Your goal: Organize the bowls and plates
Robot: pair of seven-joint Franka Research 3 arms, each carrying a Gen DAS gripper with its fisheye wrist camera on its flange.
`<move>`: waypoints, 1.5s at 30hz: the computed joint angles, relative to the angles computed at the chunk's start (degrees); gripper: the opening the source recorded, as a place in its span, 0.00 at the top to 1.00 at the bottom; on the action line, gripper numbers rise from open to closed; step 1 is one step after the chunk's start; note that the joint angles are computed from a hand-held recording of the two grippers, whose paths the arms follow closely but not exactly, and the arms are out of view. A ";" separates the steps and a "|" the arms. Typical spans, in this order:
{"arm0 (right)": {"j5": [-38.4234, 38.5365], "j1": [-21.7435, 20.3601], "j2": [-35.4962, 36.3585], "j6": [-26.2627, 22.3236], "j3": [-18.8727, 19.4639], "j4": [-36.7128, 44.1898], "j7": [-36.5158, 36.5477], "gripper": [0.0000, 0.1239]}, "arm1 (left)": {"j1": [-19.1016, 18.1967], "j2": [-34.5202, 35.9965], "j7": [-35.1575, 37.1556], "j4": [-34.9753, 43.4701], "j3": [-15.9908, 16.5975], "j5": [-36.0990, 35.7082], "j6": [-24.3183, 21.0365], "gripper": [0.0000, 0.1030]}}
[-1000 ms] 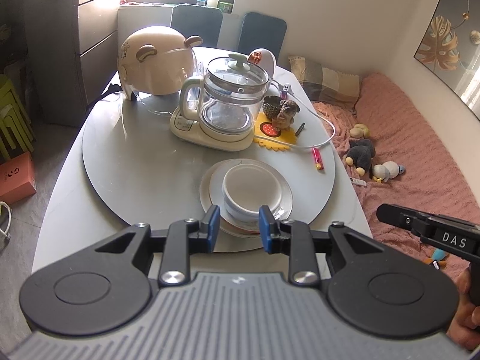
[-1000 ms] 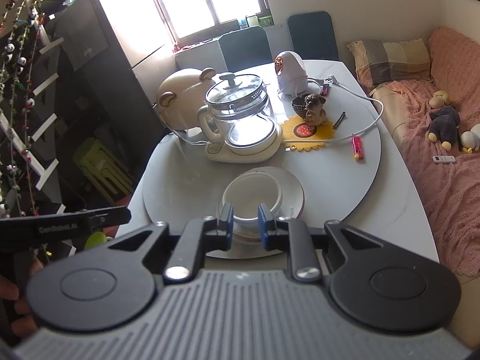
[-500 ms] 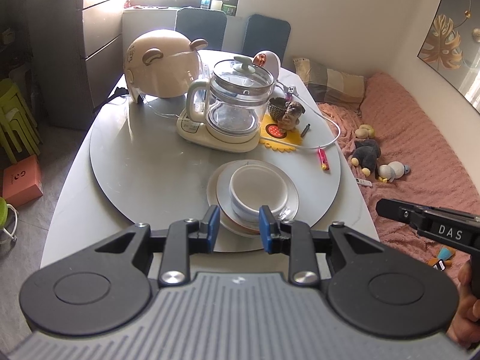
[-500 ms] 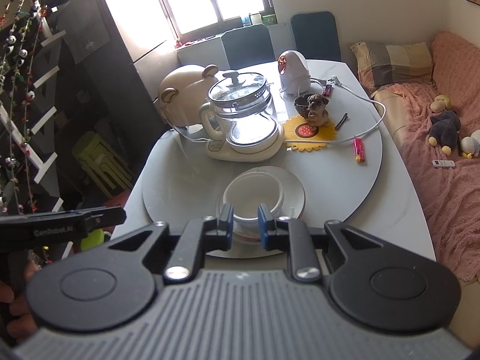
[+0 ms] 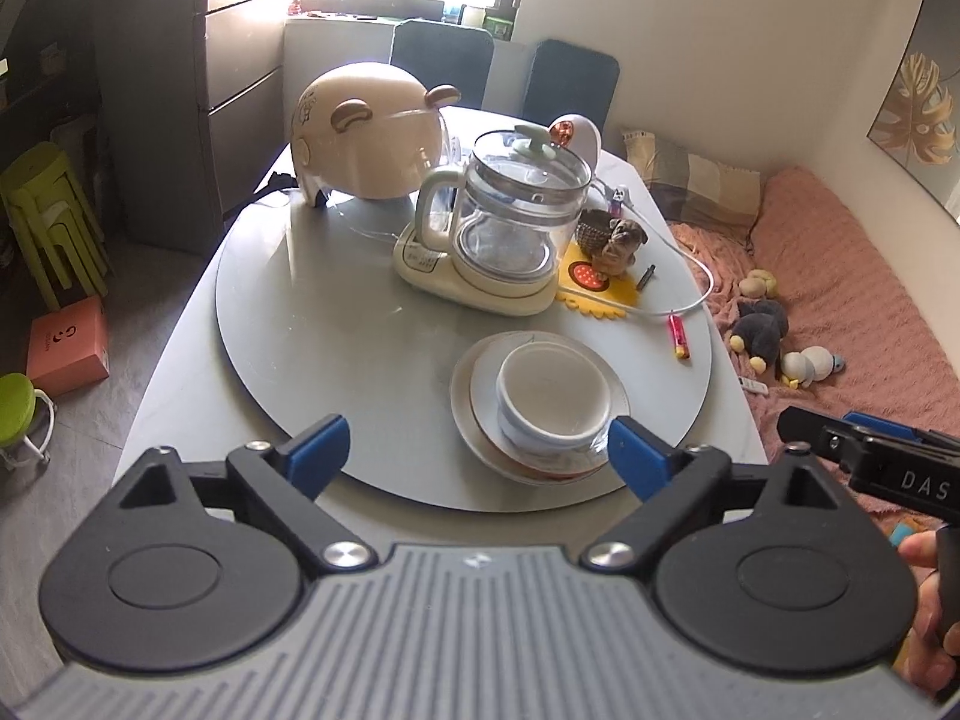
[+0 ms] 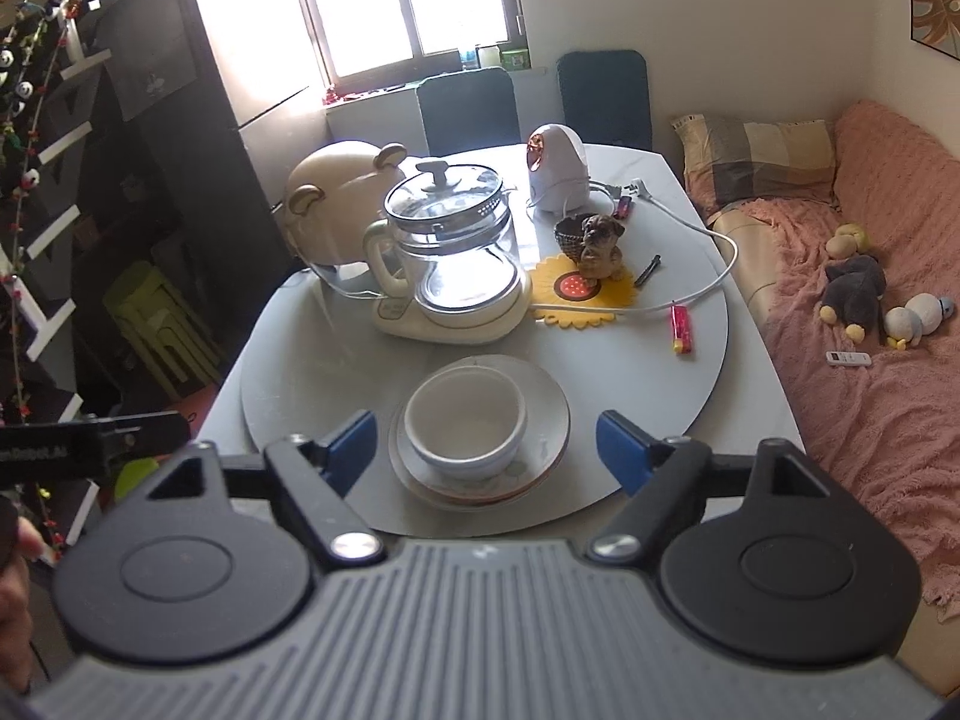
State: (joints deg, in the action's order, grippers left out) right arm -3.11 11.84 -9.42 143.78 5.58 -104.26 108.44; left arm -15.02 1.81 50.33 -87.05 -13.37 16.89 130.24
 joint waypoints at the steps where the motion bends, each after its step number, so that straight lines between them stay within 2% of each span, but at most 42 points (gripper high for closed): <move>1: 0.11 0.00 0.07 -0.10 -0.03 0.09 0.05 0.34 | -0.03 0.00 0.19 0.03 -0.02 0.08 0.03 0.07; 5: 0.86 0.15 0.36 -0.42 -0.18 0.43 -0.46 0.28 | 0.00 -0.01 0.65 -0.06 0.01 -0.04 0.35 0.05; 7: -0.16 0.03 0.66 -1.25 0.01 1.02 0.01 0.17 | -0.17 0.35 0.48 0.60 -0.07 0.58 -0.47 0.05; 19: -0.83 0.25 1.24 -1.36 -0.14 1.47 0.70 0.17 | -0.59 0.68 -0.33 1.39 -0.12 1.80 -1.27 0.05; 45: 0.06 0.35 0.66 -0.99 -0.20 0.63 -0.48 0.17 | -0.58 -0.63 -1.47 -0.35 -0.29 2.68 0.49 0.05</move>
State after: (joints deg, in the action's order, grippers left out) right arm -3.05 12.20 -8.77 142.80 5.38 -103.64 107.96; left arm -15.60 1.18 48.85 -87.40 -13.65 19.57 130.72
